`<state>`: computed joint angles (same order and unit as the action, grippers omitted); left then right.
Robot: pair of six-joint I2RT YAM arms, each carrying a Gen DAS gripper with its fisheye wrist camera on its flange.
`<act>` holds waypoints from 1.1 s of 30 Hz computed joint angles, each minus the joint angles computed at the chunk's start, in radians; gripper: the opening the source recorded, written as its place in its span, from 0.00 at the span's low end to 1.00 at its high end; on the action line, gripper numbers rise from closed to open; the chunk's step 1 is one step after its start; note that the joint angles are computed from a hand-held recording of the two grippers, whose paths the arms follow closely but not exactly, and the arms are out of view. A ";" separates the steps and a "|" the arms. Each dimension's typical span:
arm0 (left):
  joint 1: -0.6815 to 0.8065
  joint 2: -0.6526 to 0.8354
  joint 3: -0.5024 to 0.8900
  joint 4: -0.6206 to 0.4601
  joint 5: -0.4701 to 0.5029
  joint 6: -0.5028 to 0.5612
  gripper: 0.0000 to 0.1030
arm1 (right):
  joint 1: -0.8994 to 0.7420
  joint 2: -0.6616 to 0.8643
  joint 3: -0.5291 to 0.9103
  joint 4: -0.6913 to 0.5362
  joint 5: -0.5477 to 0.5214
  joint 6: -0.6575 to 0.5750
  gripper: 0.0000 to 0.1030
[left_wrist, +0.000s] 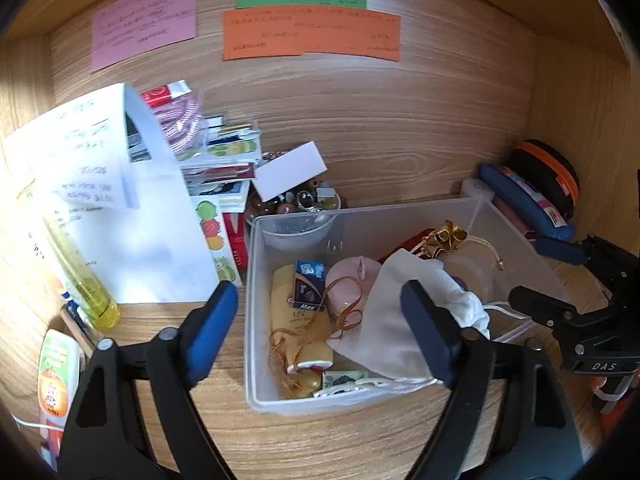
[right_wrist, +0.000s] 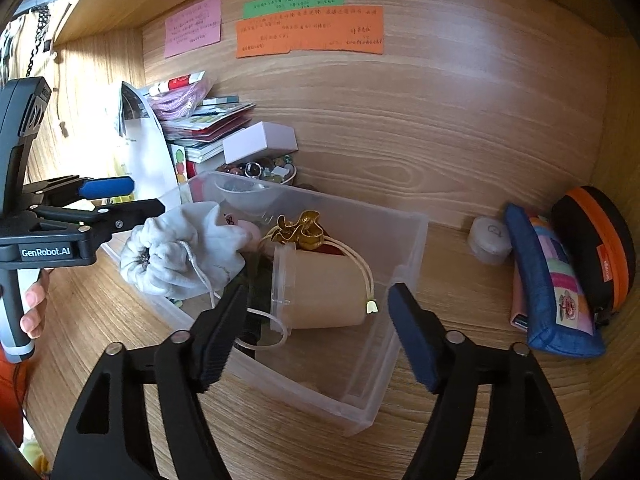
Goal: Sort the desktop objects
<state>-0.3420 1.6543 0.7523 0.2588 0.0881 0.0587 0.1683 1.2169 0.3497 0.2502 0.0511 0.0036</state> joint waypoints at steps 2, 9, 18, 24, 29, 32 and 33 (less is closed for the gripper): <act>0.004 -0.019 -0.018 0.004 -0.004 -0.010 0.89 | 0.011 -0.009 -0.007 0.010 0.033 0.004 0.79; -0.020 -0.110 -0.091 -0.001 -0.043 -0.003 0.93 | 0.005 -0.019 -0.007 0.001 0.035 0.008 0.83; -0.053 -0.259 -0.185 -0.027 -0.132 -0.065 0.97 | 0.122 -0.155 0.012 -0.153 0.167 0.041 0.97; -0.100 -0.346 -0.240 -0.039 -0.214 -0.095 0.97 | 0.226 -0.310 -0.021 -0.238 0.274 0.110 1.00; -0.154 -0.448 -0.300 -0.060 -0.257 -0.093 0.97 | 0.324 -0.390 -0.041 -0.301 0.385 0.176 1.00; -0.197 -0.514 -0.339 -0.070 -0.310 -0.115 0.98 | 0.406 -0.460 -0.053 -0.363 0.476 0.221 1.00; -0.210 -0.533 -0.350 -0.073 -0.322 -0.121 0.98 | 0.426 -0.475 -0.054 -0.379 0.499 0.232 1.00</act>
